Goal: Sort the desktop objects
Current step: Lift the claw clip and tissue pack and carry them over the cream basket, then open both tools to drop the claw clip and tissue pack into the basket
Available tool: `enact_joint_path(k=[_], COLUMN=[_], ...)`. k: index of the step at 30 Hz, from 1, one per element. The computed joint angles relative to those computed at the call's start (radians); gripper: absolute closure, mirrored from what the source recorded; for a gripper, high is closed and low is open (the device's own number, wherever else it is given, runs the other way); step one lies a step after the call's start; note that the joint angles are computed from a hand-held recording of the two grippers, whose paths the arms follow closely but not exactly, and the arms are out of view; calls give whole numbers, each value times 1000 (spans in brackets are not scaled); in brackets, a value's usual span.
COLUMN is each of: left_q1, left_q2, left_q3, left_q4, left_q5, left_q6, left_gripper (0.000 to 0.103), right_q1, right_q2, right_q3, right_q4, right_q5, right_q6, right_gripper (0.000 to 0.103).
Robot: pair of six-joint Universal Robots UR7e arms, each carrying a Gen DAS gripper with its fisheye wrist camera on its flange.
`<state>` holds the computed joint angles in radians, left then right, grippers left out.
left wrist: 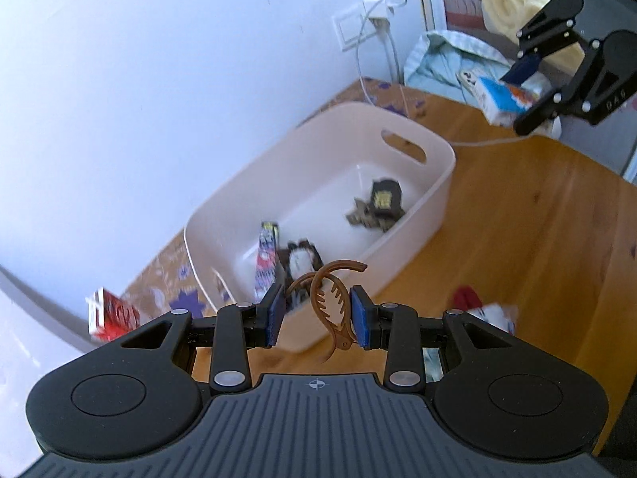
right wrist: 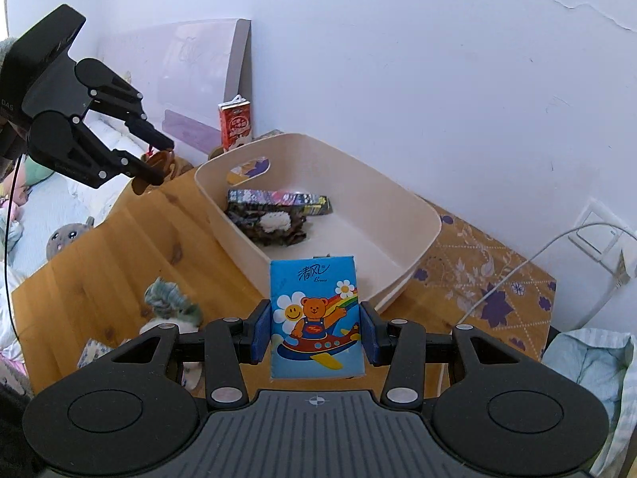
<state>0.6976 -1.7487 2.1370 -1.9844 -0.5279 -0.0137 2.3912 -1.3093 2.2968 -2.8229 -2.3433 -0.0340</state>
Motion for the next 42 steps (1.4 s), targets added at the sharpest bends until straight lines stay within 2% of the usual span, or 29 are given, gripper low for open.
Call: enact_joint_path(k=[8,13,17,23,29,32,36,41,42], left_q1=[84,144,192,259,315,337,353,368,369], left_q2=[110,192,253,325,361,376,386,391,388], left_q3=[-52,-92,-128,-176,-220,-233,-225,-237,-233], left_q4=[-276,-432,-514,-507,-395,-346,-336,-254,-258], left_q5=[-22,-28,-42,-31,-38,-35,-27,-44,-47], left_q6=[249,368,402,352,230,178,177,120,115], left_gripper=[67,67,67,67,67,67,66,66,65], right_q1=[-57,-101,-136,-203,-242,-251,-253,-247,-246], right_q2=[63,131,187,237,279,302,338,373,375], right_q3=[-42,-66,-88,-110,-135,-149,-174,-198,-201], right_q4=[-113,-222,-277,-276,-208,-176,-137,-106,-98], right_q5=[-9,-17,-16,9,0,-12,-23,-39,-39], right_q6=[-84,-83,-68,-5,39,55,64,72,80], right_gripper=[60,60,60,60,60,60,60,60,56])
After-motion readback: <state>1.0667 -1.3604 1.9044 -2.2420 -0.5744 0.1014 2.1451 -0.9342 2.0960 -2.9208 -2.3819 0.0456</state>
